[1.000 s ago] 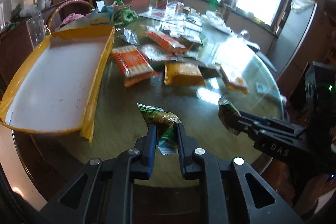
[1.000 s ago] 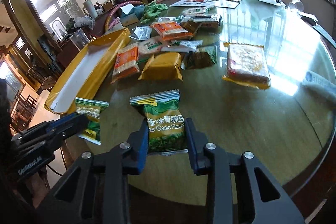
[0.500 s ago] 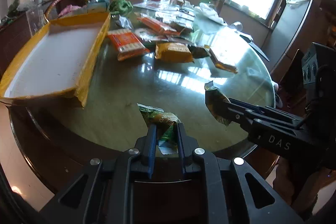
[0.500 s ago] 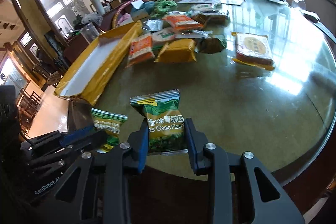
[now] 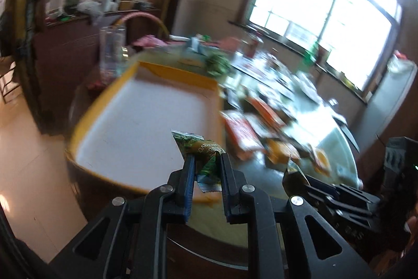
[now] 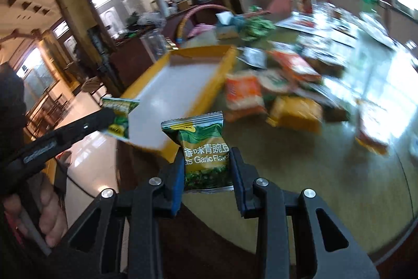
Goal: Organize snacks
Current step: 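Carry both packets over the white tray and open both grippers, then move both grippers from the tray back to the remaining snacks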
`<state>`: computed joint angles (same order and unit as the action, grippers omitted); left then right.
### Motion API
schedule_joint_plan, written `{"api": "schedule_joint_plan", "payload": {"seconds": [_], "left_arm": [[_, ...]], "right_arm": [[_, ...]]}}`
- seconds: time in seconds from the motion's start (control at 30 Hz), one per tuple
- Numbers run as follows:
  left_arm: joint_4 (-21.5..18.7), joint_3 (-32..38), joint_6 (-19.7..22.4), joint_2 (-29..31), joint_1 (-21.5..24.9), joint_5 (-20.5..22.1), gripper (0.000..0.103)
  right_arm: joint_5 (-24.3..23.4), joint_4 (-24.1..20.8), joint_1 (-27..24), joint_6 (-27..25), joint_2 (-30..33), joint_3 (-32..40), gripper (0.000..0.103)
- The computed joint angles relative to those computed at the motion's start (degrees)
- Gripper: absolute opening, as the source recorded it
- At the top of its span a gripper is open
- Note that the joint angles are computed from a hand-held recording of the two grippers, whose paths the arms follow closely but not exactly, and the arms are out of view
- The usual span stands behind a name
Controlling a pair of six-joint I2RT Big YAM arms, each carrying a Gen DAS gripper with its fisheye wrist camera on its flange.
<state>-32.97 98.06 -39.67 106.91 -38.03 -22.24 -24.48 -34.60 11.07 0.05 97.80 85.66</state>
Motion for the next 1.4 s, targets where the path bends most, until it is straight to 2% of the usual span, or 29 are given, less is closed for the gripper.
{"api": "schedule_joint_plan", "payload": {"seconds": [0.13, 0.27, 0.33, 0.4, 0.47, 0.53, 0.57, 0.6, 0.63, 0.67, 0.7, 0.77, 0.9, 0.97, 1.1, 1.23, 1.4], "left_arm": [[0.9, -0.2, -0.7, 0.8, 3.3, 0.7, 0.017], [-2.5, 2.7, -1.4, 4.9, 6.0, 2.2, 0.017], [-5.2, 4.6, -1.9, 7.0, 6.8, 2.9, 0.017], [-6.4, 5.2, -2.2, 8.1, 7.2, 3.0, 0.017], [-7.0, 5.5, -2.6, 8.8, 7.6, 5.1, 0.018], [-7.1, 5.0, -3.0, 8.8, 7.8, 6.3, 0.019], [-7.8, 5.6, -3.2, 9.2, 7.8, 6.7, 0.025], [-8.1, 5.9, -3.1, 9.4, 7.9, 7.0, 0.038], [-8.2, 6.0, -3.1, 9.4, 8.0, 7.1, 0.047], [-8.2, 5.8, -3.7, 9.2, 7.8, 6.2, 0.062], [-7.5, 5.1, -4.3, 8.5, 7.6, 5.0, 0.073], [-5.9, 3.9, -5.3, 7.2, 6.9, 2.4, 0.081], [-6.9, 5.2, -5.7, 6.7, 5.2, -2.1, 0.081], [-10.0, 8.6, -5.5, 7.9, 3.6, -6.0, 0.081], [-12.0, 13.6, -4.6, 9.9, 1.4, -9.9, 0.081], [-11.7, 18.6, -1.2, 12.2, 0.2, -7.8, 0.081], [-10.1, 24.9, 2.2, 16.1, -0.5, -2.9, 0.081]], "right_arm": [[1.0, -4.2, 4.2, -2.3, 7.6, 10.9, 0.034], [2.8, -10.6, 7.1, -3.4, 16.1, 22.0, 0.034], [5.3, -13.7, 8.7, -4.5, 19.9, 26.9, 0.034], [6.8, -15.2, 9.5, -5.7, 21.9, 29.2, 0.034], [8.7, -16.2, 10.3, -6.7, 23.2, 30.5, 0.035], [9.5, -16.1, 10.6, -7.0, 23.4, 30.2, 0.035], [9.7, -16.2, 10.6, -7.0, 23.4, 30.1, 0.036], [9.5, -16.3, 10.5, -7.2, 23.4, 30.1, 0.039], [8.8, -15.8, 10.4, -7.5, 23.2, 29.6, 0.047], [8.4, -15.2, 10.3, -7.4, 23.0, 29.2, 0.057], [7.8, -14.1, 10.0, -7.1, 22.3, 28.1, 0.059], [4.0, -11.7, 9.1, -7.0, 20.2, 25.4, 0.067], [-0.5, -6.9, 6.5, -4.9, 15.4, 19.5, 0.073], [-3.3, -5.0, 4.5, -3.7, 13.0, 16.5, 0.079], [-8.5, -2.8, -0.7, -1.4, 9.9, 12.1, 0.082], [-11.2, -2.5, -6.6, -0.5, 8.7, 9.4, 0.083], [-9.8, -2.6, -10.9, -0.7, 9.2, 8.8, 0.083]]}}
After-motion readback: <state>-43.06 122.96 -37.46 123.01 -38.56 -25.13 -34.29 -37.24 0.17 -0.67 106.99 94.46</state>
